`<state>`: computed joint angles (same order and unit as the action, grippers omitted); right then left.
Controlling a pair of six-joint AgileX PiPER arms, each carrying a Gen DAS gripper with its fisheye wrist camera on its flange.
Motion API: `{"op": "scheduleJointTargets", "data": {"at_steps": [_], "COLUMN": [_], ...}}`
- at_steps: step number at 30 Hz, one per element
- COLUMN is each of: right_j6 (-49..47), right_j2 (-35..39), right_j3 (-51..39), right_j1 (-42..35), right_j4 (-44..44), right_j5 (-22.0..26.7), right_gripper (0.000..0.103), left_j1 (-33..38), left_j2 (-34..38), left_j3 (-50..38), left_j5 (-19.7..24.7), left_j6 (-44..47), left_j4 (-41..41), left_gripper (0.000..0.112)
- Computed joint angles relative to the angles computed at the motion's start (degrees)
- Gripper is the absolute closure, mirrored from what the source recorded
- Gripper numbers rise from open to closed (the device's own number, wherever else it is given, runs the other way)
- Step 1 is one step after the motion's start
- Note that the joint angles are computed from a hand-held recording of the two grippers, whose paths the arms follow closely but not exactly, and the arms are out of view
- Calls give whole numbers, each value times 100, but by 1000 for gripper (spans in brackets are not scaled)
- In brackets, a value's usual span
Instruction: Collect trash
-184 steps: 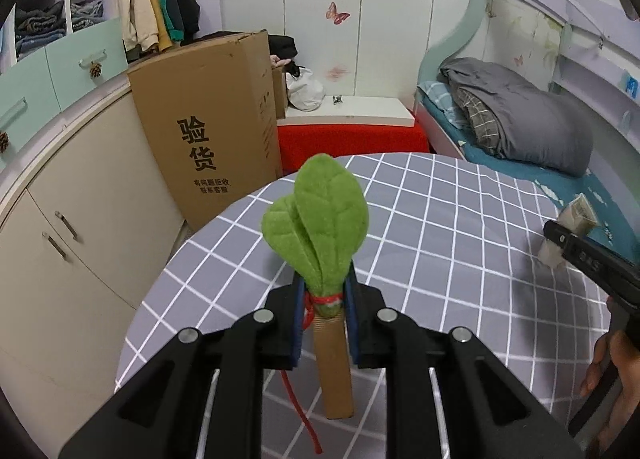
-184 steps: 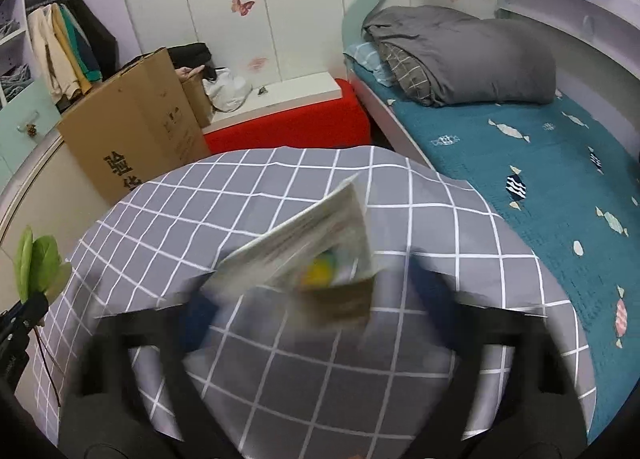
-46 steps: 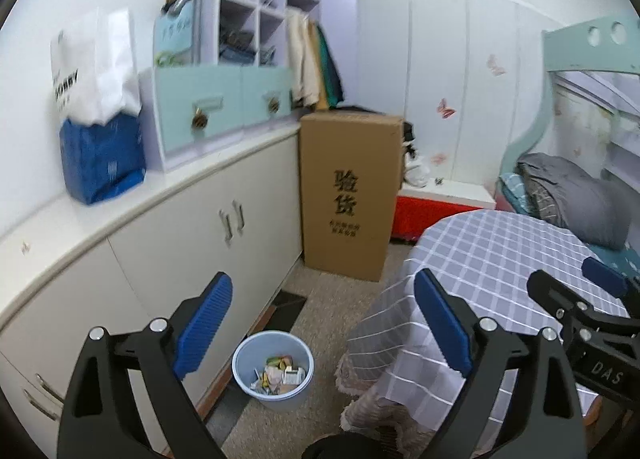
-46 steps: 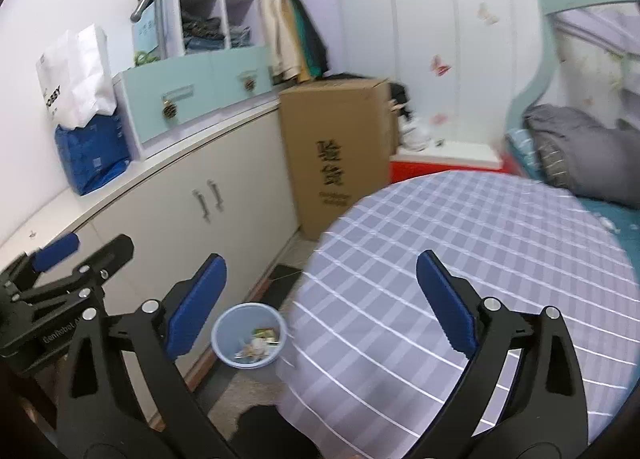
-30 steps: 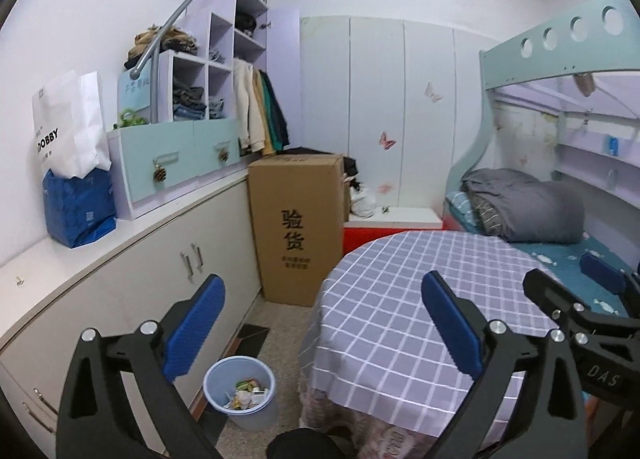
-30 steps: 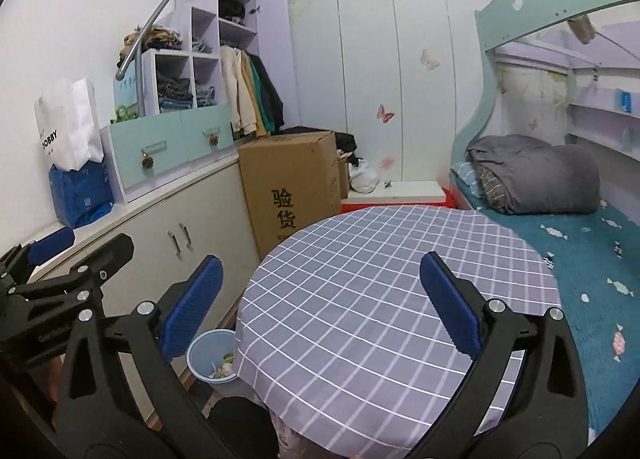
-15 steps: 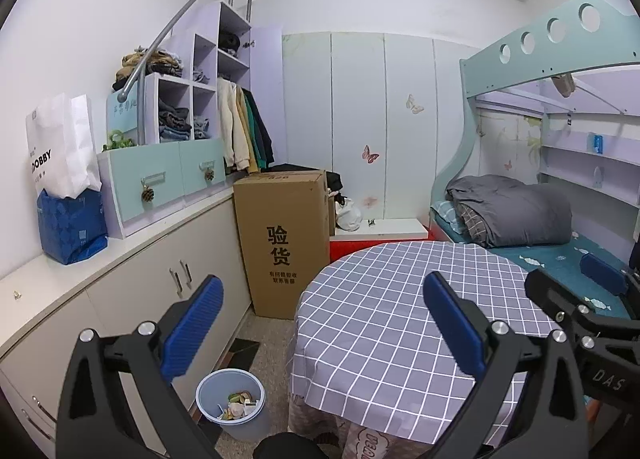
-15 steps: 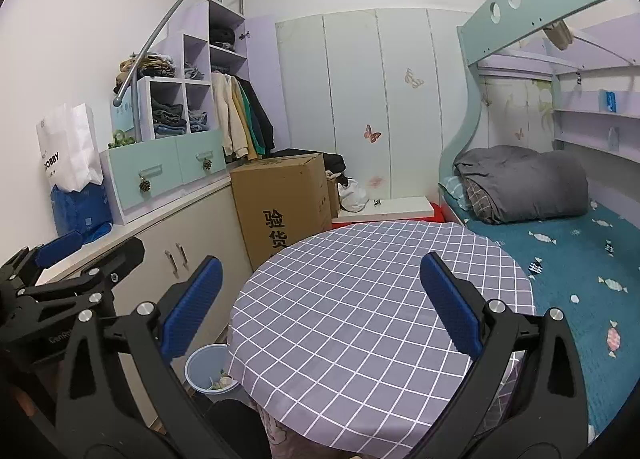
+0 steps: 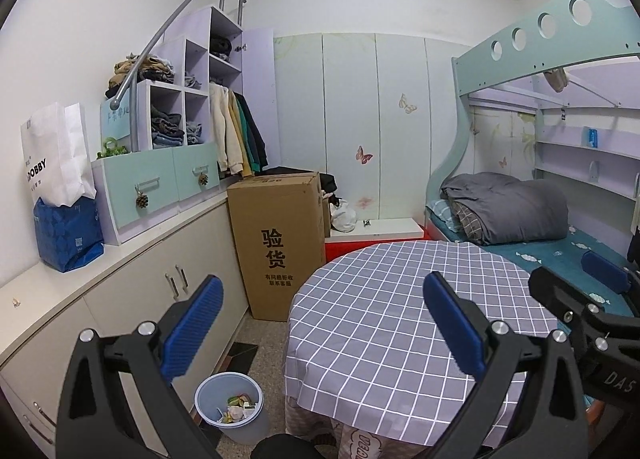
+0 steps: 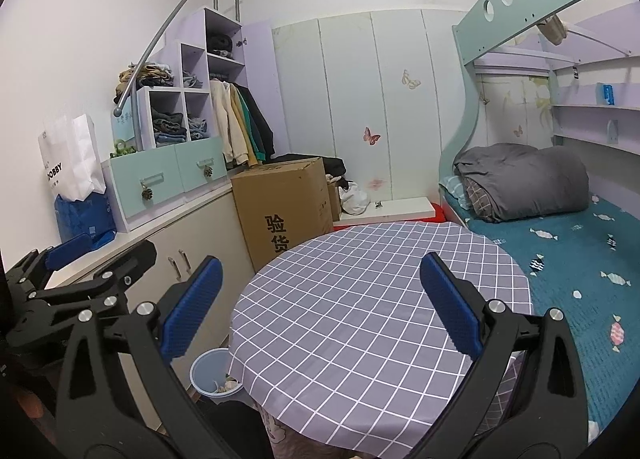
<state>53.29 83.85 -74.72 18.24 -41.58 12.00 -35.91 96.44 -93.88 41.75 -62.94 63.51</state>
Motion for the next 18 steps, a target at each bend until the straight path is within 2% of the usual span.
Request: {"op": "scheduleJointTargets", "data": {"at_steps": [8,12,18], "right_j6": [-169,-741,-788], "right_j2": [-36,-56,-56], "right_j3": [27,57,46], "right_j1": [60,47,124], "right_j4": [138,726,690], "right_j5": [-45,-137,-106], "right_gripper": [6,6,6], "left_j1": [1,54,138], "left_j2": [-15,-51,-86], "left_j3": [-21,-14,6], "left_j5": [41,36,-2], "left_j6": [36,87,147], "left_j4": [-15,-77,-151], "left_gripper": [14,14,14]}}
